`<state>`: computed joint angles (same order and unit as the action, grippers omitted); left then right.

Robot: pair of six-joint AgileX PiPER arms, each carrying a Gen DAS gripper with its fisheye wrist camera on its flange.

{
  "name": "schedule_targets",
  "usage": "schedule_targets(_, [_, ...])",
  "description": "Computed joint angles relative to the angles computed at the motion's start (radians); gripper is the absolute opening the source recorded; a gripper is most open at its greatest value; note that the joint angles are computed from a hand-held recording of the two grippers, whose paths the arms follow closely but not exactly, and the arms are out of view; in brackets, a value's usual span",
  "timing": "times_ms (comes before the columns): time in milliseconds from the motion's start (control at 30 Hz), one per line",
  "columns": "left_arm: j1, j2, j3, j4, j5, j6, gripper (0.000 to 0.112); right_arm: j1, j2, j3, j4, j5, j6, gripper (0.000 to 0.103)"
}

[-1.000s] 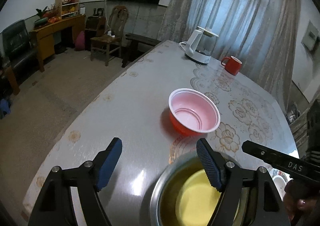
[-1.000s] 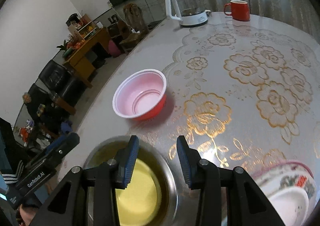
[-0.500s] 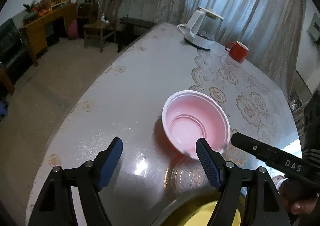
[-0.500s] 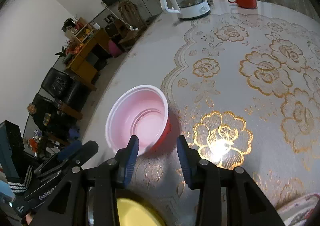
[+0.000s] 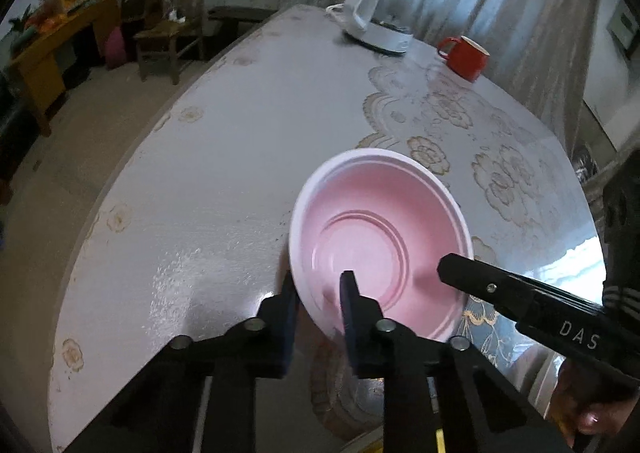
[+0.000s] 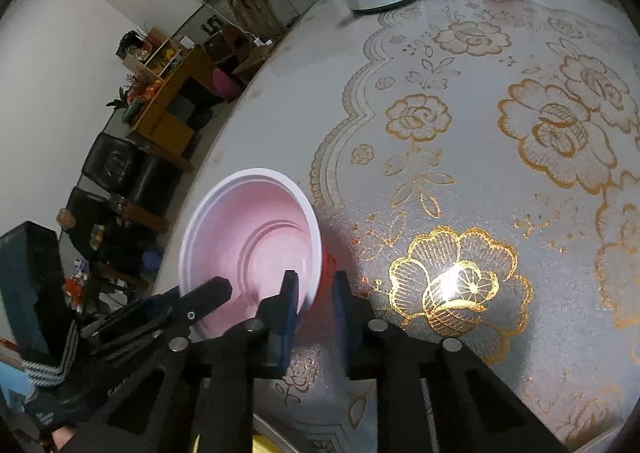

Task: Organize plates and bowls
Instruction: 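Lift the pink bowl and carry it over the yellow bowl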

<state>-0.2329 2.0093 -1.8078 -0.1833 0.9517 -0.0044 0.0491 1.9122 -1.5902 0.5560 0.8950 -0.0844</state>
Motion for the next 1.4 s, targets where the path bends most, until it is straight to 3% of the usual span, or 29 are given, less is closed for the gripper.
schedule_targets(367, [-0.024,-0.167,0.169,-0.004,-0.142,0.006,0.018,0.018,-0.151,0.122,-0.017,-0.082,-0.006,0.012])
schedule_targets(733, [-0.091,-0.46,0.468,0.073,-0.319,-0.065,0.018,0.064,-0.417,0.301,-0.088,-0.157,0.042,0.012])
schedule_targets(867, [-0.121,-0.553,0.575,0.157,-0.382,-0.162,0.018,0.082,-0.499,0.378,-0.077,-0.181,0.053,0.012])
schedule_targets(1400, [-0.25,-0.8,0.84,0.48,-0.418,-0.489,0.018,0.154,-0.73,0.637,-0.034,-0.254,0.108,0.014])
